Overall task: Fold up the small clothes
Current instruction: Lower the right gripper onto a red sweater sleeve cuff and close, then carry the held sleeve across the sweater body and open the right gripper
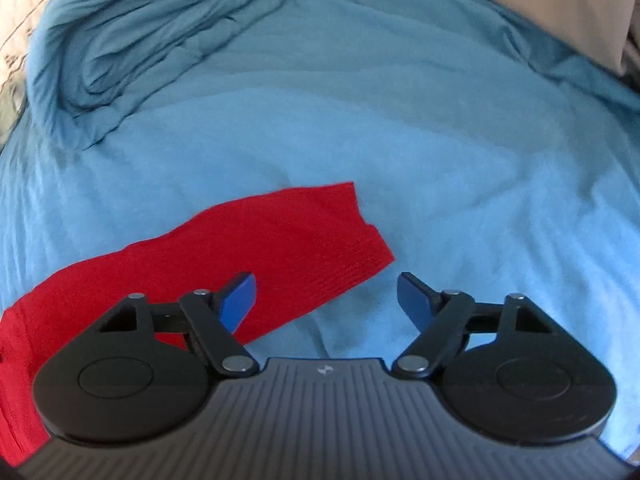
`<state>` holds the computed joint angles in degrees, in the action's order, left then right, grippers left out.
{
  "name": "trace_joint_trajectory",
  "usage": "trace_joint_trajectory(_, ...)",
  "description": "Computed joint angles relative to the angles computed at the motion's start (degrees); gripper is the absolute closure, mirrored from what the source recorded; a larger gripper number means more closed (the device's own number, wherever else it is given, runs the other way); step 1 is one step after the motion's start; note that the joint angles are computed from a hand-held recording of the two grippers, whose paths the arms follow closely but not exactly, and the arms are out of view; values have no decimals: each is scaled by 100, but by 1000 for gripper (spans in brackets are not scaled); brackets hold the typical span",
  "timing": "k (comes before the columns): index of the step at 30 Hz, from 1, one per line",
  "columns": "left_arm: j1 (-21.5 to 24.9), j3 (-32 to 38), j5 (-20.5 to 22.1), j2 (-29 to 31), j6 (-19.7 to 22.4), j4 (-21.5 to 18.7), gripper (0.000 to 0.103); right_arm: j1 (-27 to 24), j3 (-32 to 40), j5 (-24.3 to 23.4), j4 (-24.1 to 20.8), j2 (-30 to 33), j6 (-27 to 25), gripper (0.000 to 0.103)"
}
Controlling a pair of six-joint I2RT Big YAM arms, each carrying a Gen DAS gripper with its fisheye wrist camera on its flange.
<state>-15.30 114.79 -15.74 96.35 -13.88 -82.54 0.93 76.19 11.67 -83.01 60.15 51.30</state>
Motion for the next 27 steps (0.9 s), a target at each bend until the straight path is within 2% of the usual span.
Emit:
trace_joint_trajectory(5, -24, -323, -42, 82, 48, 333, 0, -80, -302, -10, 314, -95, 217, 19)
trace_joint_trajectory(8, -39, -479, -39, 82, 55, 552, 0, -26, -361, 150, 478, -104, 189, 39)
trace_joint_trajectory(10, -24, -530, -12, 76, 48, 644, 0, 31, -347, 226, 530, -88, 152, 64)
trace_joint_trajectory(13, 17, -561, 67, 85, 72, 703, 0, 166, -223, 441, 524, -22, 150, 77)
trace_joint_trajectory(18, 90, -316, 230, 279, 201, 575, 0, 506, 291, 880, 557, 168, 221, 79)
trace_joint_trajectory(23, 348, 275, 688, 513, 434, 105, 0, 1017, 1188, 1038, 722, 638, 297, 79)
trace_joint_trajectory(25, 536, 288, 750, 377, 579, 200, 0, 1280, 1647, 1085, 842, 936, 275, 79)
trace_joint_trajectory(27, 851, 360, 989, 258, 752, 256, 0, 1573, 2208, 1076, 994, 1345, 139, 79)
